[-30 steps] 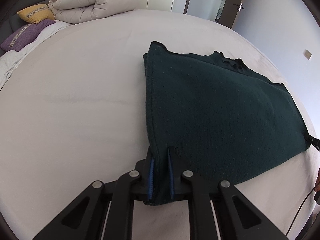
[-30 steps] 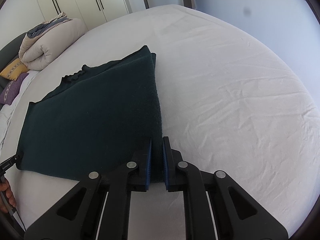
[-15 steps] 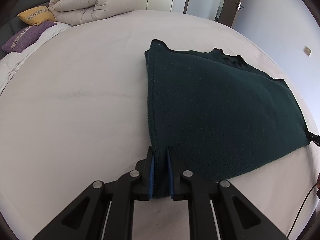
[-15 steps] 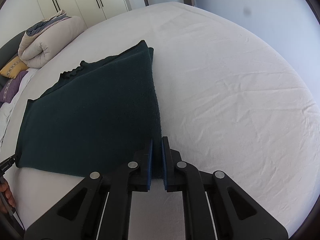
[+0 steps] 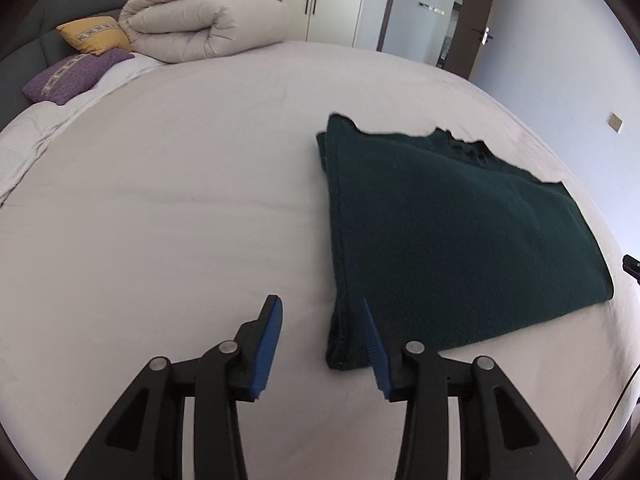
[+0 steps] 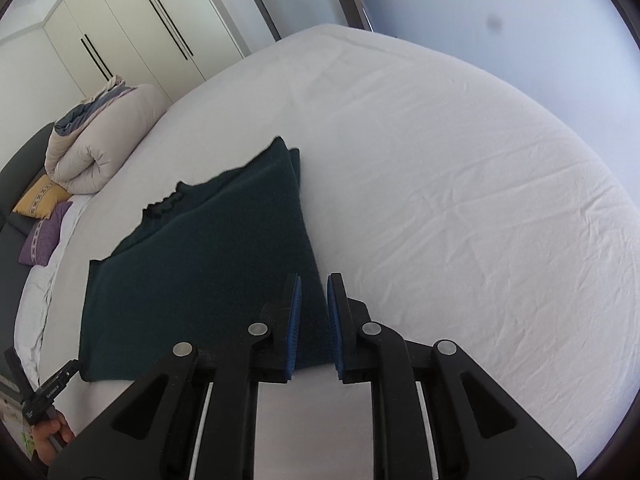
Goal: Fold small clothes
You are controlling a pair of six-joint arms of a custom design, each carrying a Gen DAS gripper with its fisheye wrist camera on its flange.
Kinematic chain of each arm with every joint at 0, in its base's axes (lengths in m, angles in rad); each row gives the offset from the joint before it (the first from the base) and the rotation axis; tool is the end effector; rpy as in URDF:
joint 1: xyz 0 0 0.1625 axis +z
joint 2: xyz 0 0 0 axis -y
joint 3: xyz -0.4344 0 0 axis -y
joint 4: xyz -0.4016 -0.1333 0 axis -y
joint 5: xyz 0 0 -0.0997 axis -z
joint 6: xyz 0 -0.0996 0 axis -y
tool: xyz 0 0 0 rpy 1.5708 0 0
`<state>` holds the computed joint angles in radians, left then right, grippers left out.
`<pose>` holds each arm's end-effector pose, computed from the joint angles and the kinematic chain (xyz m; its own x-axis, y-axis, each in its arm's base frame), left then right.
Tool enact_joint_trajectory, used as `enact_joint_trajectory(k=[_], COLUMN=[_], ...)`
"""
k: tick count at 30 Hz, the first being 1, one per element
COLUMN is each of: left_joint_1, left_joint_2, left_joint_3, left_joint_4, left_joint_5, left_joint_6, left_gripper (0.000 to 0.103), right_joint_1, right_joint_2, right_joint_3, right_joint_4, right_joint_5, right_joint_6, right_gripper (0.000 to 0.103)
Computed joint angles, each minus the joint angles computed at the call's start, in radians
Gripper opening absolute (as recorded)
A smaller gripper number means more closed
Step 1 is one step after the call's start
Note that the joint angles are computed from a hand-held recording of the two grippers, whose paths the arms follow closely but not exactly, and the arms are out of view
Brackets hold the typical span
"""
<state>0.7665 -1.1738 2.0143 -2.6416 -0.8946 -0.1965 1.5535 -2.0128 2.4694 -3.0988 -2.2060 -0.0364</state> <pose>-0.2610 -0.5229 0.2111 -0.7684 0.3220 -0.5530 0.5621 0.7527 -0.3428 0.0691 -0.2940 0.4272 -0.7956 0.5169 0.3159 -0.0207 0.4980 -0.8670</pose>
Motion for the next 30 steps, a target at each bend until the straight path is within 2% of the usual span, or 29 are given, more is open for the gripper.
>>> enact_joint_trajectory(k=[2, 4, 7, 9, 11, 12, 13, 14, 16, 18, 19, 20, 22, 24, 25, 27, 28, 30], left_joint_1=[-0.008, -0.014, -0.016, -0.011, 0.005, 0.014, 0.021, 0.032, 0.067, 0.097, 0.108, 0.114, 0.116, 0.116, 0.116, 0.121, 0.120, 0.127], left_joint_2=[0.001, 0.033, 0.129, 0.207, 0.277, 0.310, 0.341, 0.370, 0.411, 0.411, 0.407, 0.402, 0.400, 0.402, 0.402, 0.400, 0.395, 0.394], left_joint_3=[-0.022, -0.069, -0.167, -0.237, -0.312, -0.344, -0.371, -0.400, -0.445, -0.420, -0.412, -0.404, -0.399, -0.396, -0.394, -0.390, -0.382, -0.380], left_joint_4=[-0.023, -0.027, -0.040, -0.047, -0.015, -0.011, -0.006, 0.014, 0.057, -0.036, -0.062, -0.080, -0.092, -0.104, -0.110, -0.123, -0.129, -0.139], left_joint_5=[-0.010, -0.033, -0.060, -0.059, -0.066, -0.061, -0.042, -0.022, -0.024, -0.069, -0.097, -0.118, -0.127, -0.129, -0.130, -0.138, -0.142, -0.157], left_joint_6=[0.024, 0.060, 0.114, 0.138, 0.133, 0.140, 0.148, 0.150, 0.129, 0.163, 0.173, 0.176, 0.189, 0.197, 0.198, 0.206, 0.203, 0.205], left_gripper=[0.046, 0.048, 0.048, 0.049, 0.051, 0.051, 0.051, 0.051, 0.053, 0.062, 0.062, 0.062, 0.062, 0.062, 0.062, 0.062, 0.062, 0.063], right_joint_1=[0.038, 0.055, 0.033, 0.030, 0.024, 0.013, 0.004, -0.009, -0.028, -0.054, -0.075, -0.106, -0.169, -0.236, -0.257, -0.288, -0.319, -0.351], right_joint_2=[0.031, 0.088, 0.208, 0.314, 0.412, 0.453, 0.487, 0.520, 0.576, 0.609, 0.615, 0.614, 0.588, 0.547, 0.526, 0.481, 0.455, 0.402], right_joint_3=[-0.031, -0.078, -0.154, -0.210, -0.265, -0.289, -0.306, -0.323, -0.364, -0.390, -0.395, -0.392, -0.377, -0.345, -0.330, -0.300, -0.281, -0.247], right_joint_4=[-0.006, 0.025, 0.068, 0.064, 0.054, 0.053, 0.042, 0.027, 0.030, 0.036, 0.033, 0.015, -0.009, -0.072, -0.112, -0.184, -0.211, -0.243], right_joint_5=[0.041, 0.118, 0.286, 0.342, 0.384, 0.420, 0.459, 0.502, 0.544, 0.551, 0.556, 0.594, 0.669, 0.756, 0.763, 0.701, 0.714, 0.666], right_joint_6=[-0.004, 0.001, 0.039, 0.050, 0.059, 0.079, 0.098, 0.109, 0.114, 0.124, 0.133, 0.132, 0.134, 0.165, 0.185, 0.210, 0.220, 0.274], right_gripper=[0.013, 0.014, 0.014, 0.014, 0.025, 0.036, 0.053, 0.061, 0.061, 0.061, 0.056, 0.044, 0.029, 0.028, 0.028, 0.029, 0.028, 0.030])
